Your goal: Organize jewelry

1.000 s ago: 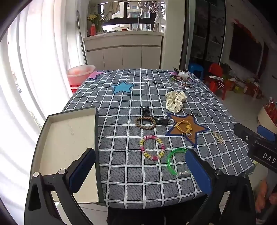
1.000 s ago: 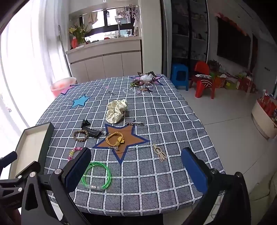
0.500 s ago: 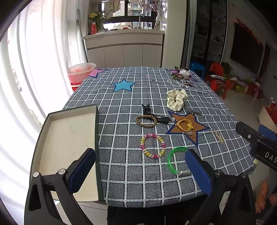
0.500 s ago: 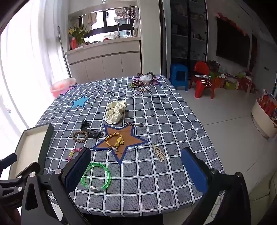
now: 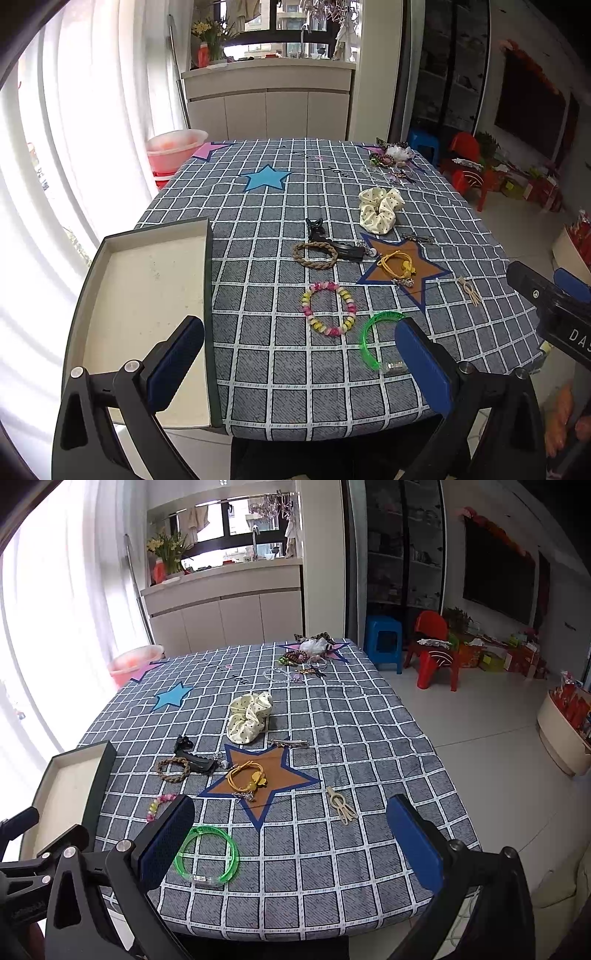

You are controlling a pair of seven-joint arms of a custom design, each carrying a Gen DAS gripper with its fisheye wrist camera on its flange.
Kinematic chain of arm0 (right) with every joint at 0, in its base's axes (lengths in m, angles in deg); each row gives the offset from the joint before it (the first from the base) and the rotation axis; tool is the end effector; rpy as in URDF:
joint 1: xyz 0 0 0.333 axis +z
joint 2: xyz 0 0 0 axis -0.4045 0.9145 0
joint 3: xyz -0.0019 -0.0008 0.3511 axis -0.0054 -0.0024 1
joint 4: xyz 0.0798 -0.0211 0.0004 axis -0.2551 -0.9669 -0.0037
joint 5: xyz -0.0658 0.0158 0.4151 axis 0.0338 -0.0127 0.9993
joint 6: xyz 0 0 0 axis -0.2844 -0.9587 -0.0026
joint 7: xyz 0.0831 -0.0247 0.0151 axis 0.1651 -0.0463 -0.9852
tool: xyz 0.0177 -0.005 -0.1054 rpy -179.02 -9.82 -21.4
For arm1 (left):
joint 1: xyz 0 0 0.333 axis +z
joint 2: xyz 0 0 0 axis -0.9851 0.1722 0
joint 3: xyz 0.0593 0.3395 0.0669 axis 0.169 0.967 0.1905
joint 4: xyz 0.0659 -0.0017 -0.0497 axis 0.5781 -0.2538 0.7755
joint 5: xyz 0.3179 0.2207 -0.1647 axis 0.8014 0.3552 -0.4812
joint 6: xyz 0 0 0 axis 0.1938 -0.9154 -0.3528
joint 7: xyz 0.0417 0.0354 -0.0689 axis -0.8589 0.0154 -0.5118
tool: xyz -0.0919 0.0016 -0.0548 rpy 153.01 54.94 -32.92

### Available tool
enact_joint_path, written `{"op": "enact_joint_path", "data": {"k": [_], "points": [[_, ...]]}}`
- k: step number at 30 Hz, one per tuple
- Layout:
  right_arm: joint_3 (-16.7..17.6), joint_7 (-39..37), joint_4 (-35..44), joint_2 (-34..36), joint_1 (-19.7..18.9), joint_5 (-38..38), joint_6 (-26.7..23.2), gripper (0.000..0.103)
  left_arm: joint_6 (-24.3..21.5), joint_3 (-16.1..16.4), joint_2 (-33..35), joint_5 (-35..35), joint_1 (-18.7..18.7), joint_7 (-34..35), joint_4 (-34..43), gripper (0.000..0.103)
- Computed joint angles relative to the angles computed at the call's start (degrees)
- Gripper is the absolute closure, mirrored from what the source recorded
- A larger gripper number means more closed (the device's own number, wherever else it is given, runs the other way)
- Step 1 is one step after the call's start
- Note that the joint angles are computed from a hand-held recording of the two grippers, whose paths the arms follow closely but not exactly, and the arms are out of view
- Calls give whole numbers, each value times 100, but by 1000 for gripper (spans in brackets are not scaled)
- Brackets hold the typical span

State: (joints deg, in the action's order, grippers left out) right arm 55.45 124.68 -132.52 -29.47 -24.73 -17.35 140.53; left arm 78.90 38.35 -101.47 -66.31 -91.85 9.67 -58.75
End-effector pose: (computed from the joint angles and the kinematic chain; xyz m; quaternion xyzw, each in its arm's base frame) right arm 0.4345 0.1609 0.6293 -0.5890 0.6867 -0.3031 0.2994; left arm 0.4435 -0.2360 0.6393 -0.6581 0.6544 -0.2716 0.2548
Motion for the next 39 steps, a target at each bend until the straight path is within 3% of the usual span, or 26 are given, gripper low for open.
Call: {"op": "enact_joint_path", "data": {"k": [39], "points": [[-24, 3, -3, 62, 47, -11, 18, 0, -69, 36, 132, -58, 19, -15, 92, 0]]}}
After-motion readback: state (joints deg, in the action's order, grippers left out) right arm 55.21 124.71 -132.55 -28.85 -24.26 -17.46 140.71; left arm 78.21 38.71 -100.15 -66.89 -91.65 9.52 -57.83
